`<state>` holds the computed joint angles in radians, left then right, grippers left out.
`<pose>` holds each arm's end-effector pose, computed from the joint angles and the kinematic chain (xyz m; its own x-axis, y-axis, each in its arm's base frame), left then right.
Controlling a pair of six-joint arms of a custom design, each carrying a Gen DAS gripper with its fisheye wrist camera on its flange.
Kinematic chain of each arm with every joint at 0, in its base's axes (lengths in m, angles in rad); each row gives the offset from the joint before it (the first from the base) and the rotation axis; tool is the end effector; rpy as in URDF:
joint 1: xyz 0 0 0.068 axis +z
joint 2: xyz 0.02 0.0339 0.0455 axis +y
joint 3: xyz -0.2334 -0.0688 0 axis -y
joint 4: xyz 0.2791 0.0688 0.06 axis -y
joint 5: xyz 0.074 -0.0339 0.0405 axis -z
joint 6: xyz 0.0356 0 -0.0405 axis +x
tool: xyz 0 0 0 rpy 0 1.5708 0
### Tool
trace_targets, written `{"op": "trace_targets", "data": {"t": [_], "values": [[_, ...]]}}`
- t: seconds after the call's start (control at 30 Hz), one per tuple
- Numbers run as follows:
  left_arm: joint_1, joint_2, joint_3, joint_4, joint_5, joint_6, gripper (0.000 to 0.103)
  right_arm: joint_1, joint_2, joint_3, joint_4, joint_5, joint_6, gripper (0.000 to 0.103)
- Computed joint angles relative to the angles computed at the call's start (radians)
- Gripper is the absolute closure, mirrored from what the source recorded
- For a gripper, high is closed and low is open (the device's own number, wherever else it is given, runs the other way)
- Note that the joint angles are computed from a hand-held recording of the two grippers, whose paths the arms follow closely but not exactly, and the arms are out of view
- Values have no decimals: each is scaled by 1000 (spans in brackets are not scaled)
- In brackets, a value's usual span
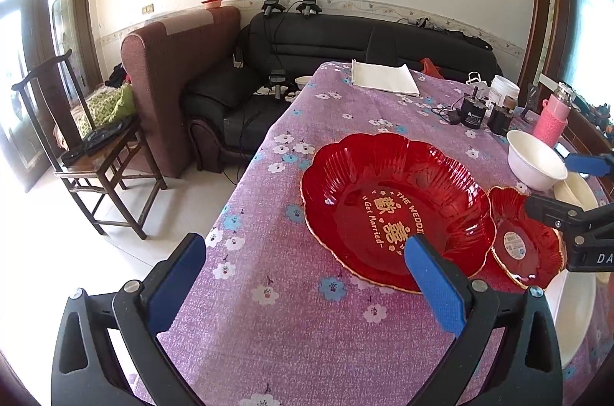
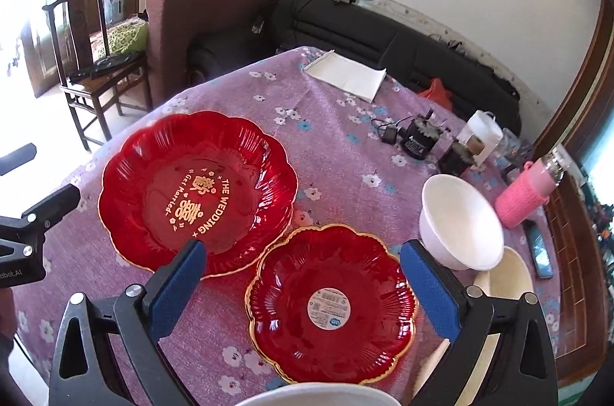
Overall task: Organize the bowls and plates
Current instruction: 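Close the left tool on the large red plate's rim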
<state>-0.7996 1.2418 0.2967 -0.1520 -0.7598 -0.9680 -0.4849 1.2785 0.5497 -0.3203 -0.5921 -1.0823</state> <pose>0.1585 -0.1279 0.0545 -0.5995 -0.2401 -0.7635 -0.3404 0.9399 -0.0283 0.2327 -0.1001 0.1061 -0.4842 -0.5731 -0.6611 -0.6113 0.7622 -0.2130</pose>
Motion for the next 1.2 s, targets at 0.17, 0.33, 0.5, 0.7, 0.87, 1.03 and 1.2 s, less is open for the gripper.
{"op": "trace_targets", "data": {"t": [0.17,0.33,0.5,0.7,0.87,1.03,1.2], "values": [[57,30,10,66,44,45,0,44,99,98,-64,17,57,7],[105,50,6,125,105,84,0,82,200,188,-129,23,82,16],[180,42,-26,215,199,132,0,106,328,315,-241,26,90,27],[275,97,2,278,322,203,38,133,457,465,-354,26,101,57],[369,148,20,336,460,245,41,162,536,550,-368,38,155,59],[436,167,25,359,543,272,41,201,643,640,-365,78,209,66],[474,224,55,378,585,298,44,213,741,728,-398,90,247,77]]}}
